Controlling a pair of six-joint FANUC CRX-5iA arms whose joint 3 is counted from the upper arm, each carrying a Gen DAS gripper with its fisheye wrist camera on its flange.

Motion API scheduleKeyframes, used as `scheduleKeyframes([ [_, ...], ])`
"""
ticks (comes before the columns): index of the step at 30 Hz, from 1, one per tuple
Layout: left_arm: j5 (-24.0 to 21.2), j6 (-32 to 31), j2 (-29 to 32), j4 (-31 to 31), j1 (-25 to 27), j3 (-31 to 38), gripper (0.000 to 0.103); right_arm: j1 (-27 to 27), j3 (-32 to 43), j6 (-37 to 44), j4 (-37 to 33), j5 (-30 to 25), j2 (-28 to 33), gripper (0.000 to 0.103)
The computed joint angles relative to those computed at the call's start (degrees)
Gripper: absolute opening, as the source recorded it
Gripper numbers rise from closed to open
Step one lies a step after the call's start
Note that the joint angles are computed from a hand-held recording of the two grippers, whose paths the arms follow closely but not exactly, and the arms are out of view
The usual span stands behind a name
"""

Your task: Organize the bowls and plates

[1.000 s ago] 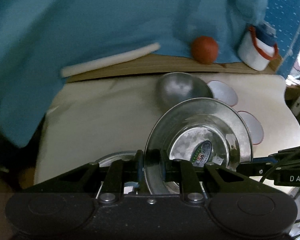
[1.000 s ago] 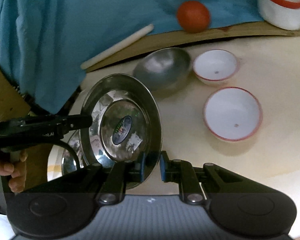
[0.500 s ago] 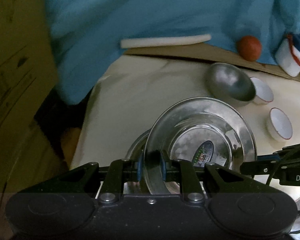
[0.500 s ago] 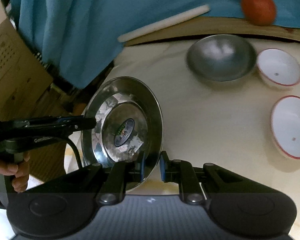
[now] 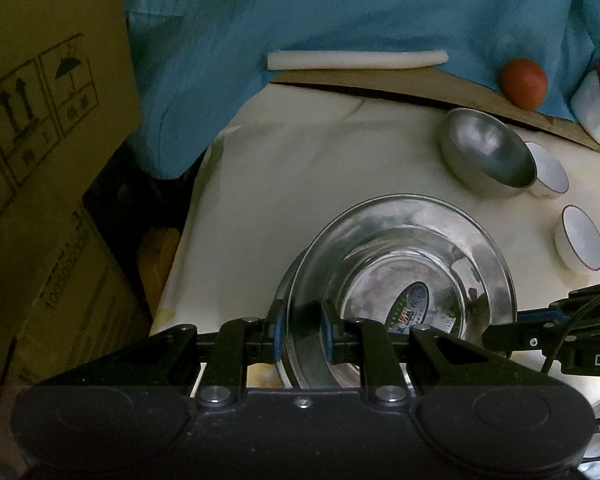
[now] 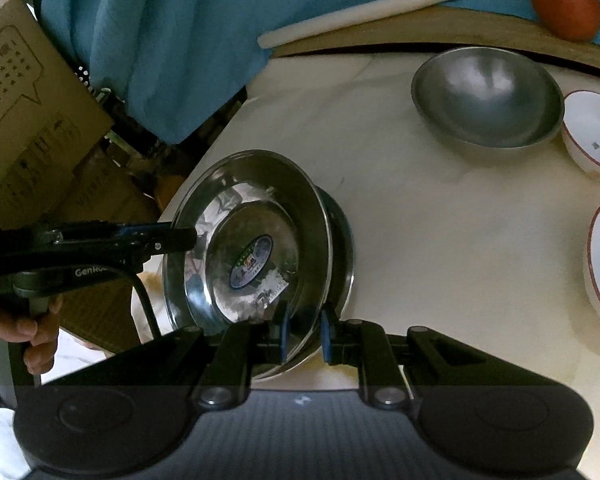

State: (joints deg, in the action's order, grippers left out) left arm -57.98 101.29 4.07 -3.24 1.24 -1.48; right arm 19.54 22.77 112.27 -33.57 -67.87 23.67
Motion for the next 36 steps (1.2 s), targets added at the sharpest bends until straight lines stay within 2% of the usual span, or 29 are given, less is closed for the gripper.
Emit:
scheduleKeyframes([
  [17,-2.38,0.90,2.35,-0.74,-0.30,1.94,0.021,0.93,1.18,-0.30,0.94,-0.99,0.87,0.023],
  [31,-2.49,0.66,2.48,-1.41,-0.57,2.44,0.022,1.77,0.79,0.80,1.63,-0.44,0.48,0.029],
  [33,-2.57,0.91,2.54,-1.66,-0.78,2.69,0.025,1.93,0.19,0.78,2.04,0.33,-0.01,0.032],
  [35,-2.56,1.13,2.57,-2.02,-1.04,2.96,0.032,2.26,-0.77,0.71,2.94,1.66,-0.71,0.044],
  [36,-2.52,1.26,2.56,-2.27,-1.18,3.10,0.034,2.36,-1.17,0.65,3.34,2.24,-0.98,0.046],
])
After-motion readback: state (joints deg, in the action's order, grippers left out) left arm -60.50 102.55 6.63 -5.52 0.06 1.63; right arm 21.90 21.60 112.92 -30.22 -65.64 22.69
